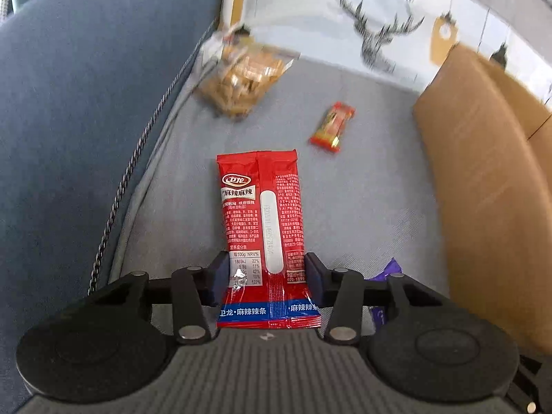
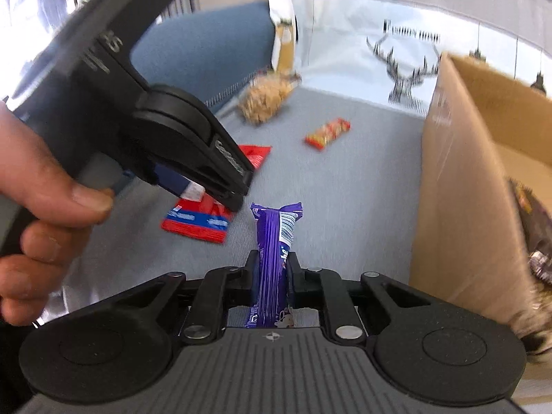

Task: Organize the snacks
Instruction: 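Lift the red strip pack and purple bar and carry both over the box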

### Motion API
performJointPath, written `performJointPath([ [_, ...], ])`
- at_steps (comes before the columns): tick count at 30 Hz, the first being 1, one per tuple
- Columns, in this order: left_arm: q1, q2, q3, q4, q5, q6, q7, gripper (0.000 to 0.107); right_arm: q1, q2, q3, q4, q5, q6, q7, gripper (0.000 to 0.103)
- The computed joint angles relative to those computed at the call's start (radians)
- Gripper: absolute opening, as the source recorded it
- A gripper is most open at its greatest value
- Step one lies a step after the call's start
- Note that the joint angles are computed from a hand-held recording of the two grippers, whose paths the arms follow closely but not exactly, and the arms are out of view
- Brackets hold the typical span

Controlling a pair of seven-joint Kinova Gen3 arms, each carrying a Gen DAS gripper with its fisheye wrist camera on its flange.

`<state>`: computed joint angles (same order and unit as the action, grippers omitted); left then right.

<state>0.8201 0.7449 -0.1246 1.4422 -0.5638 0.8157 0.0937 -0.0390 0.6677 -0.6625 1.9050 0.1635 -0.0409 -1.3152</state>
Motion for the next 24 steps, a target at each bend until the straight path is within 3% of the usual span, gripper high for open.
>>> performJointPath([
  [7, 0.115, -0.035, -0.079, 0.031, -0.146, 0.006, 0.175, 0.05, 0.166, -0.026, -0.155, 0.066, 0.088, -0.096, -0.052, 0.015],
  [12, 0.163, -0.033, -0.081, 0.01, -0.271, 0.069, 0.261, 0.05, 0.274, -0.045, -0.237, 0.09, 0.177, -0.138, -0.118, 0.015],
  [18, 0.209, -0.018, -0.073, -0.013, -0.425, 0.122, 0.367, 0.05, 0.401, -0.071, -0.296, 0.141, 0.284, -0.271, -0.201, 0.015],
  [24, 0.238, 0.018, -0.076, -0.058, -0.584, 0.149, 0.487, 0.05, 0.475, -0.099, -0.265, 0.144, 0.336, -0.358, -0.299, 0.015],
])
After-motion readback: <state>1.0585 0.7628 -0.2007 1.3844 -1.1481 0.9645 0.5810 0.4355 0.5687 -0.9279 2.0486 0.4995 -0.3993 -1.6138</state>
